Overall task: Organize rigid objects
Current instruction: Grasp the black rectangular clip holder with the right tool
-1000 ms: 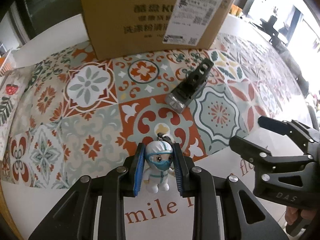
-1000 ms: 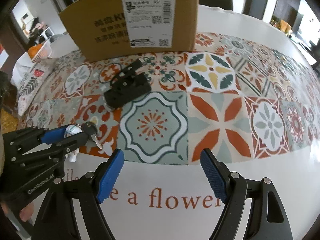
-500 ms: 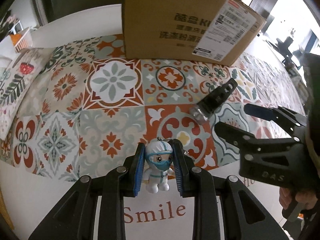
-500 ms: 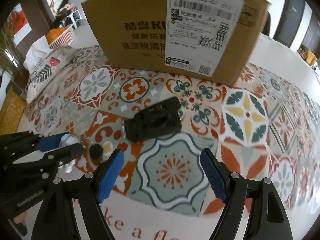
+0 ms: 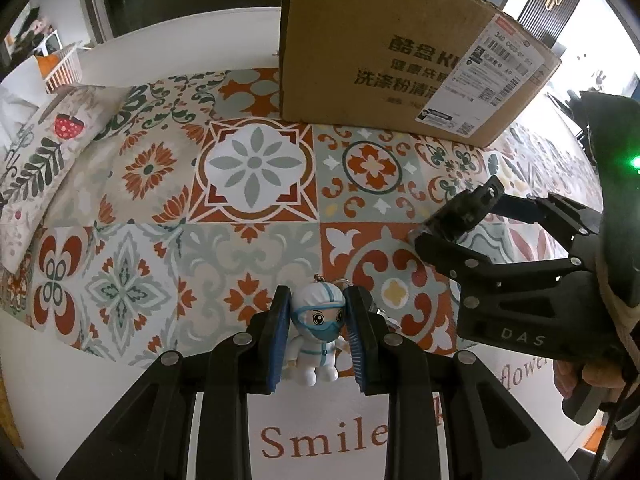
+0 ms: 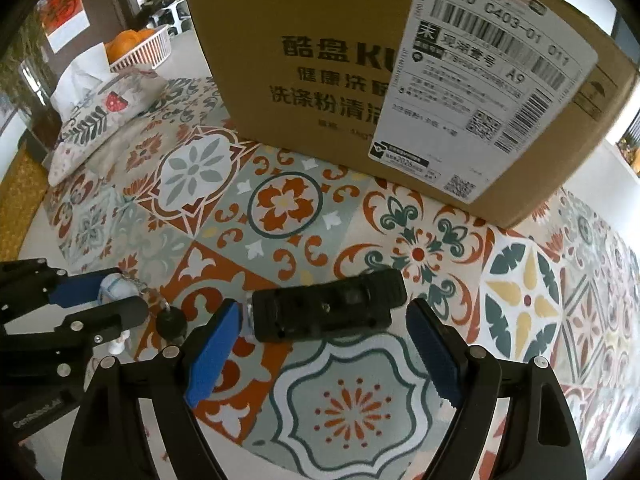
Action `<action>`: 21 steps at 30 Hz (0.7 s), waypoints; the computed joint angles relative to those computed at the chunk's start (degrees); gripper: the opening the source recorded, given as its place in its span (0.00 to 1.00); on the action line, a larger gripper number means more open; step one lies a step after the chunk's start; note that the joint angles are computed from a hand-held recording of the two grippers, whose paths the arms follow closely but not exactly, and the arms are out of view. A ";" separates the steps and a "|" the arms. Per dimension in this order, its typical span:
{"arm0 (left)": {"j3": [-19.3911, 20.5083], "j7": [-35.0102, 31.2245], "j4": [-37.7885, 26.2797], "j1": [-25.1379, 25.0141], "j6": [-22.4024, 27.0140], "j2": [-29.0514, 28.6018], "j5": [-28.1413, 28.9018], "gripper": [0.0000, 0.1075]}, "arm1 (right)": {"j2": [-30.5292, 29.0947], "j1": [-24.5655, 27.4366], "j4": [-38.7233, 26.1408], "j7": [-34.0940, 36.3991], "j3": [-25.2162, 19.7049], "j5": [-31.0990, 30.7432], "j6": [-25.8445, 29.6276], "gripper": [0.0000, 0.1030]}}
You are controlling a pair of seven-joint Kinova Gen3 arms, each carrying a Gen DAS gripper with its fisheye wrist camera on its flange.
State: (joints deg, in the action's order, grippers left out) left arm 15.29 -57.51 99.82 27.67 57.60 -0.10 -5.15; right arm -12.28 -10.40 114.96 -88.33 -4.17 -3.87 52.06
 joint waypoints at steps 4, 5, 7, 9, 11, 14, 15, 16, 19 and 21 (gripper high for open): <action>0.20 0.44 -0.33 0.24 0.49 0.02 -1.17 0.25 | 0.30 -0.19 -0.04 0.00 -0.33 0.74 -0.44 0.78; 0.24 0.55 -0.36 0.31 0.50 -0.01 -1.34 0.25 | 0.38 -0.22 -0.01 -0.03 -0.33 0.77 -0.46 0.76; 0.19 0.51 -0.40 0.30 0.48 -0.12 -1.35 0.25 | 0.83 -0.45 -0.13 0.61 0.10 -0.15 -0.32 0.71; 0.24 0.63 -0.34 0.34 0.42 -0.21 -1.65 0.25 | 0.91 -0.43 0.17 -0.59 -0.71 0.42 -1.06 0.71; 0.35 0.84 -0.36 0.43 0.51 -0.38 -1.94 0.25 | 0.73 -0.47 0.39 -1.23 -0.81 0.57 -1.29 0.71; 0.60 1.06 -0.59 0.60 0.61 -0.85 -2.22 0.25 | -0.29 -0.32 0.70 -2.06 -0.68 0.59 -1.16 0.71; 0.62 0.96 -0.65 0.59 0.55 -1.02 -2.17 0.25 | -1.06 -0.22 0.78 -1.81 -0.19 0.23 -0.72 0.71; 0.73 1.06 -0.75 0.63 0.55 -1.35 -2.21 0.25 | -1.60 -0.05 0.73 -2.21 -0.14 0.08 -0.42 0.71; 0.99 0.80 -1.26 0.54 0.40 -2.09 -2.17 0.25 | -3.14 0.41 0.40 -2.73 0.38 -0.43 0.61 0.71; 1.25 0.69 -1.85 0.50 0.50 -2.50 -2.47 0.25 | -4.40 0.83 -0.01 -3.24 0.69 -0.72 1.39 0.71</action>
